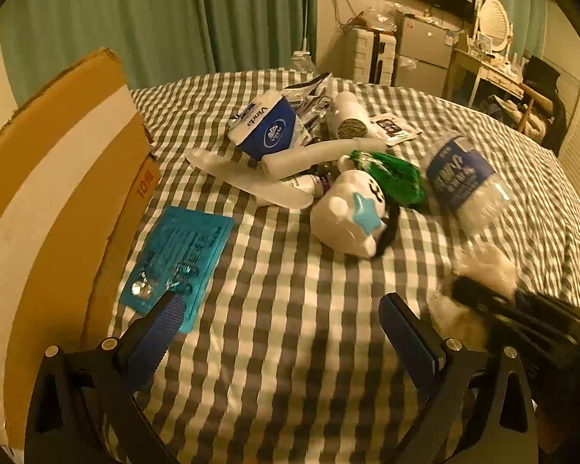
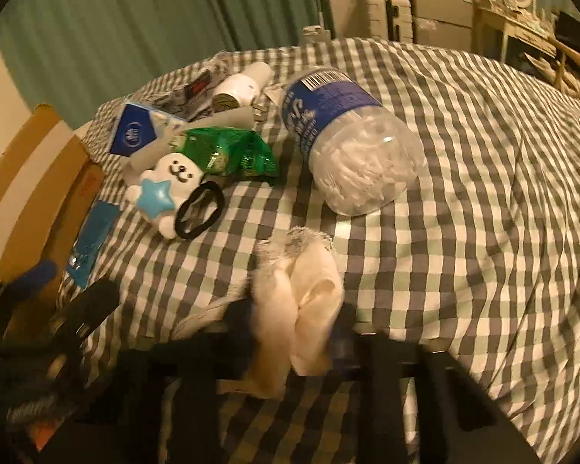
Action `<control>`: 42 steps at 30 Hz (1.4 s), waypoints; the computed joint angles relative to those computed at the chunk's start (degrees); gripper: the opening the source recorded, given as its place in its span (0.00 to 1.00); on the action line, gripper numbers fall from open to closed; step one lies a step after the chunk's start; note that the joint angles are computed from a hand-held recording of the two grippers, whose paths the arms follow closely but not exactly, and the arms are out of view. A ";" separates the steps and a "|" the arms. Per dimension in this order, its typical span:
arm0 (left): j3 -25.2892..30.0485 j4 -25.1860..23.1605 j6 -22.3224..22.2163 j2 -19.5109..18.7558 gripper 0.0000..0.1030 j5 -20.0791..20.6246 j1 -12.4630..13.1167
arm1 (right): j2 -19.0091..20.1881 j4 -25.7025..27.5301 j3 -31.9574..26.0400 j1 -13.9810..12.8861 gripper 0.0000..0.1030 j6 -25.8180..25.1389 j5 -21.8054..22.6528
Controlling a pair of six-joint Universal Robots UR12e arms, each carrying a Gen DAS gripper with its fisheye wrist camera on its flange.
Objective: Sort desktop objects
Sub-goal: 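Grasp the white lace cloth with the right gripper while the left grasps the bunny toy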
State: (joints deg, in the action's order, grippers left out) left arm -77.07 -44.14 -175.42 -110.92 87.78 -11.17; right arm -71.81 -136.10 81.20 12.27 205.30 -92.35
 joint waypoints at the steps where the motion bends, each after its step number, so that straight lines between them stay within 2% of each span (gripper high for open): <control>1: 0.41 0.10 -0.33 -0.31 1.00 -0.44 0.00 | -0.39 -0.67 0.39 -0.16 0.15 0.05 0.36; 7: 2.66 2.59 0.81 -2.06 1.00 -2.28 -0.59 | -3.47 -6.15 3.65 -0.67 0.13 1.40 -2.24; 11: 6.63 1.13 2.50 -4.72 1.00 -1.44 -0.98 | -4.41 -7.31 4.97 -1.04 0.14 3.29 -3.06; 15: 10.56 -3.88 3.14 -7.28 1.00 -0.94 -1.02 | -3.66 -6.99 4.11 -1.34 0.14 3.70 -2.35; 18: 12.29 -7.73 3.77 -8.52 1.00 -2.81 -0.83 | -3.47 -7.30 3.95 -1.28 0.14 2.86 -2.16; 21: 13.31 -10.20 5.08 -9.29 0.96 -1.83 -1.29 | -3.43 -7.66 4.09 -1.38 0.14 2.77 -1.55; 22: 13.45 -10.74 5.65 -9.47 0.92 -1.56 -1.46 | -3.44 -7.67 4.15 -1.37 0.14 2.78 -1.61; 24: 12.29 -8.76 5.74 -9.02 0.76 -3.04 -1.30 | -3.45 -7.26 4.16 -1.41 0.14 2.59 -1.60; 25: 12.02 -8.59 5.59 -8.83 0.56 -4.40 -1.09 | -3.53 -7.17 4.26 -1.43 0.14 2.51 -1.64; 26: 11.96 -8.86 5.49 -8.67 0.54 -5.46 -0.97 | -3.53 -7.12 4.27 -1.42 0.14 2.46 -1.55; 30: 11.22 -8.24 7.03 -7.90 0.54 -5.63 -0.98 | -3.47 -6.64 4.14 -1.23 0.14 2.14 -1.34; 36: 7.12 -5.79 6.37 -3.99 0.54 -8.39 0.33 | -4.01 -4.82 4.35 -0.79 0.14 2.36 -1.32; 42: 2.06 -1.38 0.37 0.92 0.54 -11.61 2.30 | -5.58 -5.44 4.89 0.61 0.14 2.10 -2.02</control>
